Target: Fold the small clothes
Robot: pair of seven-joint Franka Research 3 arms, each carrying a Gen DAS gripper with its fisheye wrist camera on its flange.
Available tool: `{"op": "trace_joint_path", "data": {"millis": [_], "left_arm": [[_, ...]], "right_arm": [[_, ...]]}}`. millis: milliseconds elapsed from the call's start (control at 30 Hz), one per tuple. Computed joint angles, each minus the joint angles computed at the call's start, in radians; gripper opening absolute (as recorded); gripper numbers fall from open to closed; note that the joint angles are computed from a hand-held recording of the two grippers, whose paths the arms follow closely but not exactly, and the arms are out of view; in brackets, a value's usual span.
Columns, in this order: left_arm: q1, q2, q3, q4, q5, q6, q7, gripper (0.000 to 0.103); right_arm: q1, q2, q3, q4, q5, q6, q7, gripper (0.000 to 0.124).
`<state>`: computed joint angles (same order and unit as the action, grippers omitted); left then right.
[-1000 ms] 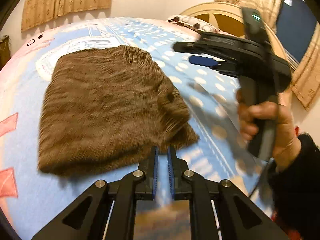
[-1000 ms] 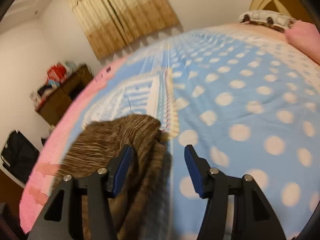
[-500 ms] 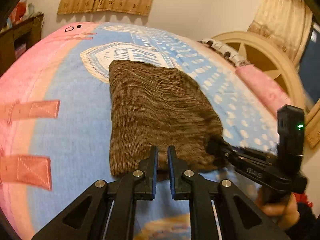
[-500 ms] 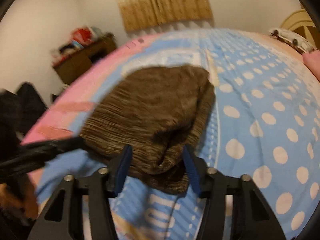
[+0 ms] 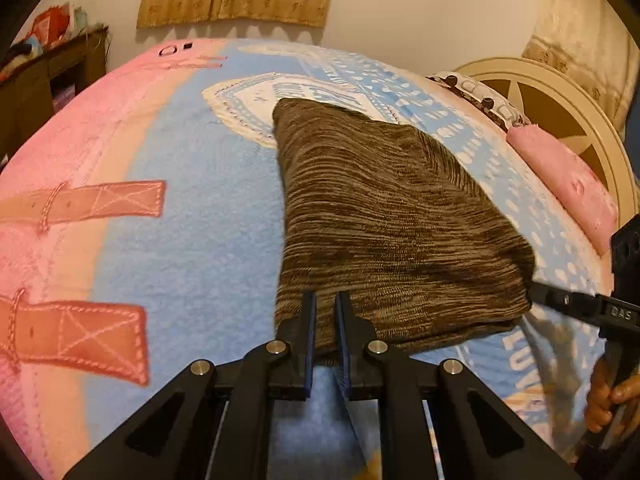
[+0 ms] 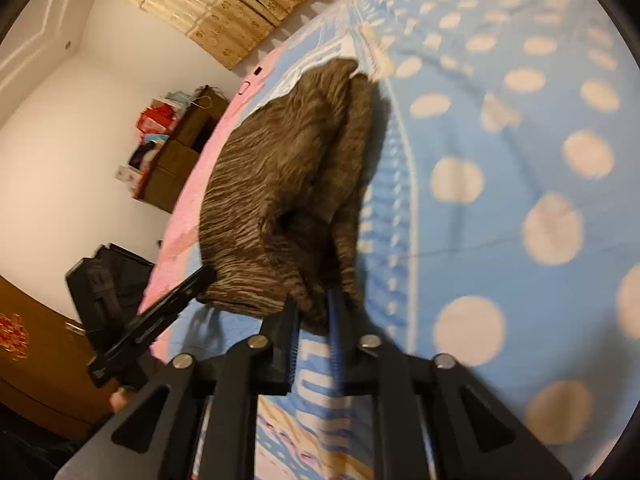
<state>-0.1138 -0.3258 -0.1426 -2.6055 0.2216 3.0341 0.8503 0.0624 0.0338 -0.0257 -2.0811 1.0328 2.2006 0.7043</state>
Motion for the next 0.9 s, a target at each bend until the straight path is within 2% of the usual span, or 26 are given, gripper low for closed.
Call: {"op": "trace_joint_path", "data": {"millis": [33, 100, 133, 200, 267, 333, 367, 467, 500, 533, 567, 600, 633, 733, 833, 900], "left_arm": [[0.002, -0.004, 0.0, 0.009, 0.0, -0.013, -0.001, 0.01], [0.044, -0.002, -0.029, 0.04, 0.04, -0.01, -0.021, 0.01], [0.075, 0.009, -0.051, 0.065, 0.072, 0.002, -0.036, 0.01], [0.099, 0.049, -0.063, 0.119, 0.1, 0.005, -0.056, 0.025], [0.137, 0.119, -0.085, 0.19, 0.128, 0.03, -0.112, 0.07], [0.251, 0.178, -0.17, 0.261, 0.302, 0.03, -0.297, 0.071], [0.27, 0.222, -0.188, 0.319, 0.354, -0.019, -0.351, 0.071], [0.227, 0.336, -0.155, 0.438, 0.308, -0.122, -0.302, 0.071], [0.211, 0.384, -0.147, 0.492, 0.313, -0.203, -0.294, 0.071], [0.185, 0.417, -0.126, 0.521, 0.294, -0.252, -0.27, 0.072], [0.193, 0.439, -0.132, 0.521, 0.26, -0.245, -0.248, 0.076], [0.177, 0.438, -0.104, 0.494, 0.295, -0.183, -0.296, 0.079], [0.153, 0.434, -0.073, 0.485, 0.369, -0.161, -0.358, 0.08], [0.097, 0.436, -0.031, 0.51, 0.426, -0.22, -0.385, 0.084], [0.065, 0.426, -0.001, 0.494, 0.402, -0.214, -0.372, 0.085], [0.054, 0.418, 0.013, 0.48, 0.391, -0.2, -0.364, 0.085]], "right_arm": [[0.007, -0.033, 0.005, -0.026, -0.016, 0.058, -0.007, 0.029], [0.033, -0.08, 0.02, -0.059, 0.005, 0.211, -0.061, 0.029], [0.047, -0.091, 0.024, -0.062, 0.026, 0.261, -0.098, 0.029], [0.074, -0.074, 0.03, -0.022, 0.048, 0.311, -0.158, 0.029], [0.096, -0.031, 0.041, 0.041, 0.063, 0.338, -0.192, 0.029], [0.126, 0.041, 0.068, 0.119, 0.017, 0.415, -0.196, 0.029], [0.14, 0.078, 0.081, 0.151, -0.024, 0.452, -0.178, 0.029], [0.147, 0.195, 0.097, 0.262, -0.134, 0.46, -0.088, 0.027], [0.166, 0.256, 0.091, 0.311, -0.215, 0.492, -0.009, 0.025], [0.189, 0.287, 0.061, 0.341, -0.289, 0.493, 0.063, 0.025], [0.21, 0.351, 0.036, 0.399, -0.383, 0.474, 0.165, 0.025], [0.199, 0.38, 0.045, 0.421, -0.407, 0.473, 0.196, 0.025], [0.165, 0.379, 0.09, 0.41, -0.372, 0.526, 0.157, 0.024], [0.129, 0.383, 0.13, 0.408, -0.385, 0.543, 0.157, 0.023], [0.107, 0.358, 0.152, 0.378, -0.383, 0.568, 0.153, 0.023], [0.079, 0.306, 0.189, 0.316, -0.32, 0.617, 0.108, 0.028]]}}
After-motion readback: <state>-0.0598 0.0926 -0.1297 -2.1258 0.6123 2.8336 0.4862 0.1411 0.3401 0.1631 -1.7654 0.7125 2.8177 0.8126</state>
